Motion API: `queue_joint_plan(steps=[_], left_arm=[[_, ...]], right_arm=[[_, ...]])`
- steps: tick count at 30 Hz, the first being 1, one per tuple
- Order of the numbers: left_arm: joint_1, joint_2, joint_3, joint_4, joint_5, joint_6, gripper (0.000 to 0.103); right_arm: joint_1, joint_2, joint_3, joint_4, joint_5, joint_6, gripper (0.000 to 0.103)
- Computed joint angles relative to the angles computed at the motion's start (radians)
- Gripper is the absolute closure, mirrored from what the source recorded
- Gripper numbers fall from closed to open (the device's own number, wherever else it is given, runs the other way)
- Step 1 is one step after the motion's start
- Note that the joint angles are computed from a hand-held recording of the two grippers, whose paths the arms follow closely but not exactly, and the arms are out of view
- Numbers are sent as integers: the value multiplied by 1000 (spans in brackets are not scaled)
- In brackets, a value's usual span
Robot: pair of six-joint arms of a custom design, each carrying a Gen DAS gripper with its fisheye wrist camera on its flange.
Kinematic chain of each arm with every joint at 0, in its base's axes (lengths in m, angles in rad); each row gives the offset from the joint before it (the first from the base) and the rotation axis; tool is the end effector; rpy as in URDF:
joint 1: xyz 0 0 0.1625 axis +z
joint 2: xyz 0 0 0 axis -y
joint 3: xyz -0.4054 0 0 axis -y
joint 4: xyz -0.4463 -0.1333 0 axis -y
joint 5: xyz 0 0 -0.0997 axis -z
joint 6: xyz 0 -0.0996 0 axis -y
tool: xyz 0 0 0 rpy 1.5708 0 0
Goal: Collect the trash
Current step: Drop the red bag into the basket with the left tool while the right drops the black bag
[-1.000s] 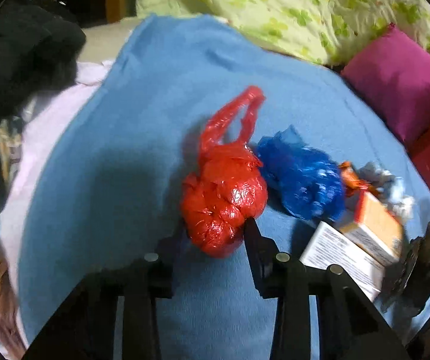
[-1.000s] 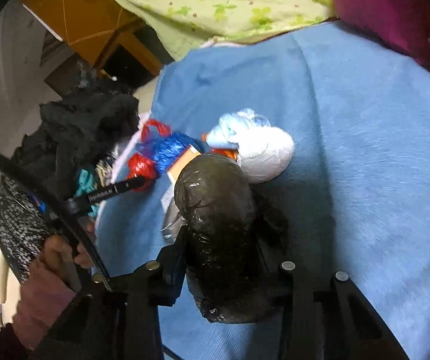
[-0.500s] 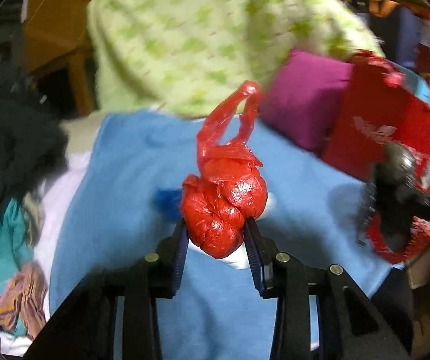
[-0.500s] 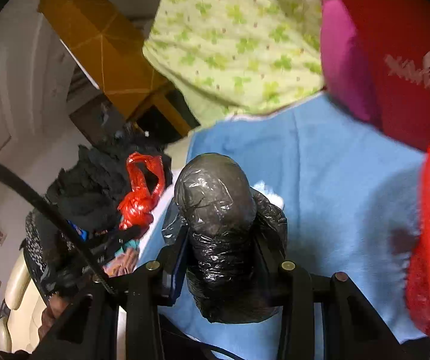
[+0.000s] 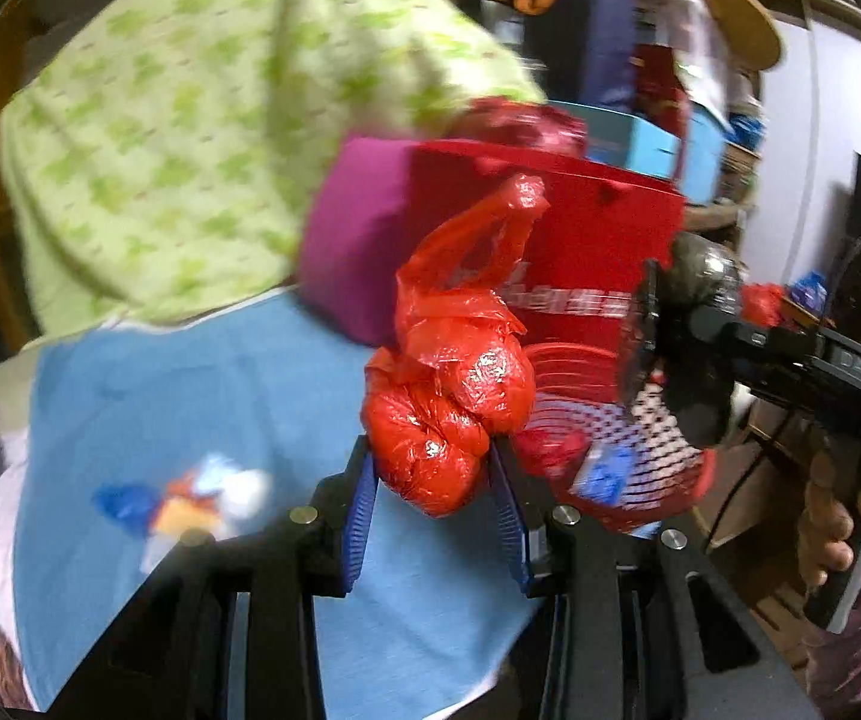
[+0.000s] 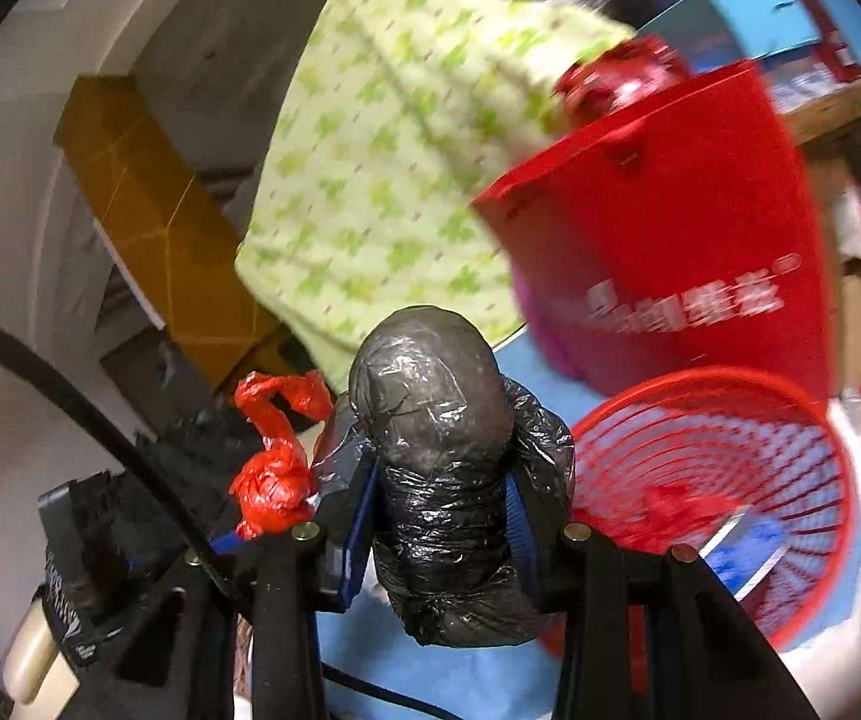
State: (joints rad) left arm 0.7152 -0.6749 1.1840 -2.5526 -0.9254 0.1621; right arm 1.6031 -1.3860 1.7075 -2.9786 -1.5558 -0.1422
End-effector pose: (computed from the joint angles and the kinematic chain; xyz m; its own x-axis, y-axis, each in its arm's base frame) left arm -0.5008 -0.6910 0.1728 -0.6126 0.5122 -0.6020 0.7813 0.5078 -0.3629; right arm 0.1552 -0.6278 0.4618 -0.9867 -0.1111 0.1185 -0.1565 0.4544 -0.8770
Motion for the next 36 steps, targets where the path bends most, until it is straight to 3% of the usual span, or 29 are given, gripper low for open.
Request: queue_joint_plan(steps=[7,12,16,19,23,27,36], left_arm=[[-16,155,-190,123,-82,-21,64],[-9,252,-319,219,-88,-49,61],[-3,297,-376,276,-85,-75,47],[-1,305,-380,285,-77,-72,44],[3,261,-323,249,-72,-81,44],[3,162,-175,136,-40,-77,40],[6,-65,149,-102,209,-72,37]], right_arm=[[-76,-64,39,-27,22,53,61],[-118,-73,47,-22,22,89,59],[-144,-76,57,-22,36,119,56],[-151,-78,59,-26,39,139,32],[-139,-81,62,-50,37,111,32],[-100,-75,67,-85,30,53,32],[22,34,-4,-46,49,-53,32]])
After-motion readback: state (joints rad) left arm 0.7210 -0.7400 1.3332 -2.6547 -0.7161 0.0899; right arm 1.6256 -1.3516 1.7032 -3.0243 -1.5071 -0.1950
